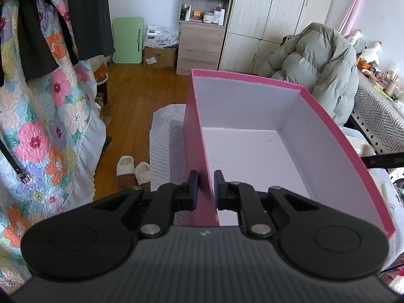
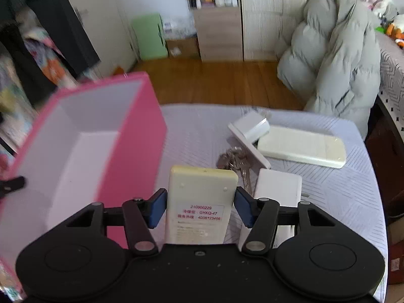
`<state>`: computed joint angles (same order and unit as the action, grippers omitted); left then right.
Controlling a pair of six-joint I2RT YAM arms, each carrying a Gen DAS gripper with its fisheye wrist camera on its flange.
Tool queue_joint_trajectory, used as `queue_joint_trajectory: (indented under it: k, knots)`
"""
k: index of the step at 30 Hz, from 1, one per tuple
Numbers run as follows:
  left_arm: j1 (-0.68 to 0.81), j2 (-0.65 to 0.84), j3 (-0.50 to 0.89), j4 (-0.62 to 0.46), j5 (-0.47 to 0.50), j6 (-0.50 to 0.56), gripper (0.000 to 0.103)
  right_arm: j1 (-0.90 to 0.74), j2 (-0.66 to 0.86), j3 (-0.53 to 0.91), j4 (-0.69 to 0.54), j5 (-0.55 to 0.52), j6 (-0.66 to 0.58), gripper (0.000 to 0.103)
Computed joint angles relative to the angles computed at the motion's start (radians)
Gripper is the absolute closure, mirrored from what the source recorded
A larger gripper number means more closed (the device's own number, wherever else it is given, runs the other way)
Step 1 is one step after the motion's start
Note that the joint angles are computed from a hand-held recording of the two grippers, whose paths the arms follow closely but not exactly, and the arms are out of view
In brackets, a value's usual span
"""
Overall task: Organize rigid objects
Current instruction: 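Grasp the cream TCL remote with the right gripper while the left gripper holds the box rim, then carry the cream remote into the pink box and open the right gripper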
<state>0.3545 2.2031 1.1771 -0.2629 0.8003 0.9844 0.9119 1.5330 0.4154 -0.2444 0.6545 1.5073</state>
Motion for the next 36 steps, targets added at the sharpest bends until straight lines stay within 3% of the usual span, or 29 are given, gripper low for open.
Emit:
queue_joint_trajectory:
  k: [3, 8, 12, 17, 26, 29, 33, 36]
  knots:
    - [0.000, 0.001, -0.001, 0.001, 0.001, -0.001, 0.091, 0.110, -0.009, 0.059, -0.153, 0.068, 0.107, 0.042]
    - [0.009, 0.021, 0.029, -0.041, 0.022, 0.017, 0.090, 0.194, 0.012, 0.116, -0.276, 0.122, 0.197, 0.042]
    - [0.009, 0.024, 0.037, -0.052, 0.025, 0.014, 0.090, 0.177, 0.026, 0.116, -0.266, 0.125, 0.172, 0.042]
    - [0.005, 0.027, 0.050, -0.059, 0.017, -0.004, 0.090, 0.192, 0.031, 0.168, -0.358, 0.148, 0.186, 0.042]
    - [0.009, 0.033, 0.054, -0.057, 0.022, 0.002, 0.090, 0.216, -0.051, 0.388, -0.694, 0.290, 0.107, 0.042]
    - [0.007, 0.025, 0.034, -0.034, 0.021, -0.001, 0.090, 0.170, -0.119, 0.400, -0.576, 0.301, -0.091, 0.042]
    - [0.009, 0.023, 0.028, -0.030, 0.025, 0.001, 0.091, 0.061, -0.144, 0.341, -0.201, 0.176, -0.423, 0.042]
    - [0.009, 0.014, 0.013, -0.019, 0.026, 0.002, 0.091, -0.012, -0.073, 0.306, 0.047, 0.056, -0.546, 0.042]
